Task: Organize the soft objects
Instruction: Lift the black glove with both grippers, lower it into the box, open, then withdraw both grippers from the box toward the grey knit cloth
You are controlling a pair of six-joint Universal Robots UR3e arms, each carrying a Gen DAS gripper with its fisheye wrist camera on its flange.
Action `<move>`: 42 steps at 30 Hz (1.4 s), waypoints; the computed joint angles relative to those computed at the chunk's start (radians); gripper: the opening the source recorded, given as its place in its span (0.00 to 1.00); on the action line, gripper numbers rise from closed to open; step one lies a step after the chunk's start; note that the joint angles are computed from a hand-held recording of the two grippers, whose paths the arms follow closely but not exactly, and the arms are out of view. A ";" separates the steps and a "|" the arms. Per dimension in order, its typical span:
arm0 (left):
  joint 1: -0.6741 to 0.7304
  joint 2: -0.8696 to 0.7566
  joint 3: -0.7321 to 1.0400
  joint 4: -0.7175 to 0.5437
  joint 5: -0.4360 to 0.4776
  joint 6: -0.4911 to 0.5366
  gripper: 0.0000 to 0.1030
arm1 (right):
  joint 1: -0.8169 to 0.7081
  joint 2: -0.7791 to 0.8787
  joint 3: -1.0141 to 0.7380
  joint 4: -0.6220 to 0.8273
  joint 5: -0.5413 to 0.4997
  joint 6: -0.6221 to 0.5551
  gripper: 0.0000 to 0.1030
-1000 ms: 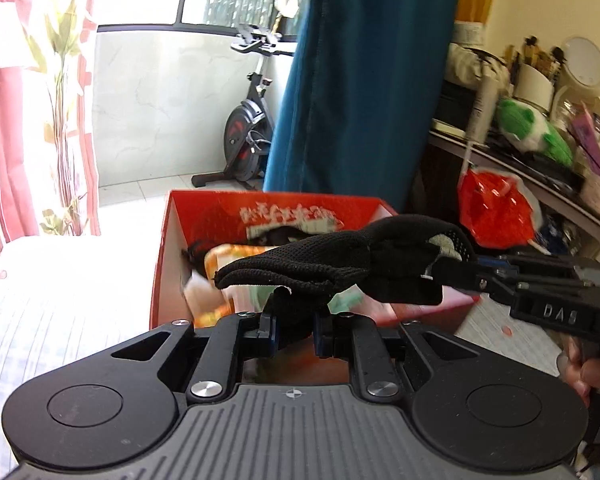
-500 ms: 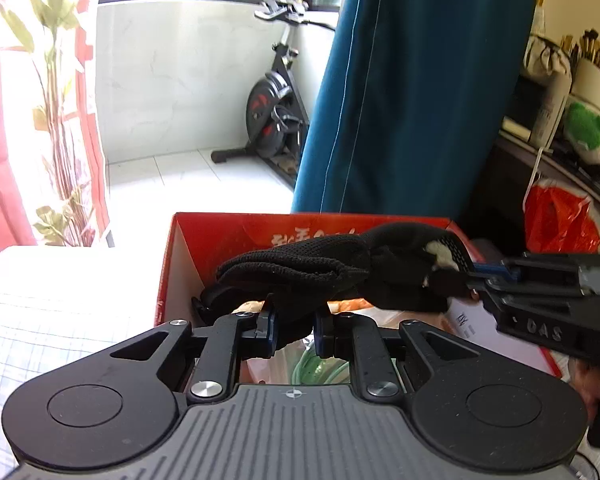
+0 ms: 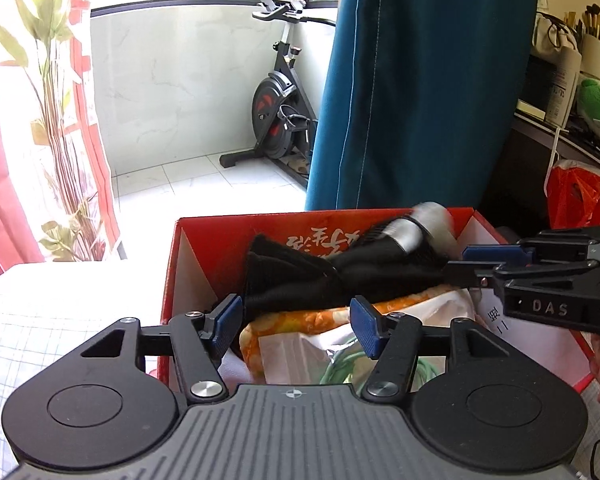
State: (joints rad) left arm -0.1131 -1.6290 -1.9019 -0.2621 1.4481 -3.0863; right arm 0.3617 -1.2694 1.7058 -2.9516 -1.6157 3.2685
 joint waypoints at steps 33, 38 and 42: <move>0.298 0.867 -0.622 -0.324 -0.206 0.170 0.74 | 0.136 -0.558 0.710 -0.187 -0.049 0.104 0.37; 0.266 0.764 -0.686 -0.180 -0.164 0.127 0.76 | 0.180 -0.446 0.761 -0.294 -0.091 0.188 0.55; 0.234 0.637 -0.721 -0.052 -0.127 0.087 0.76 | 0.224 -0.323 0.769 -0.399 -0.142 0.255 0.64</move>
State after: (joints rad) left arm 0.1211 -0.9923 -2.6231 -0.3145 1.3208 -2.9997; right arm 0.5856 -1.5924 2.4748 -3.3508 -1.7573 3.5235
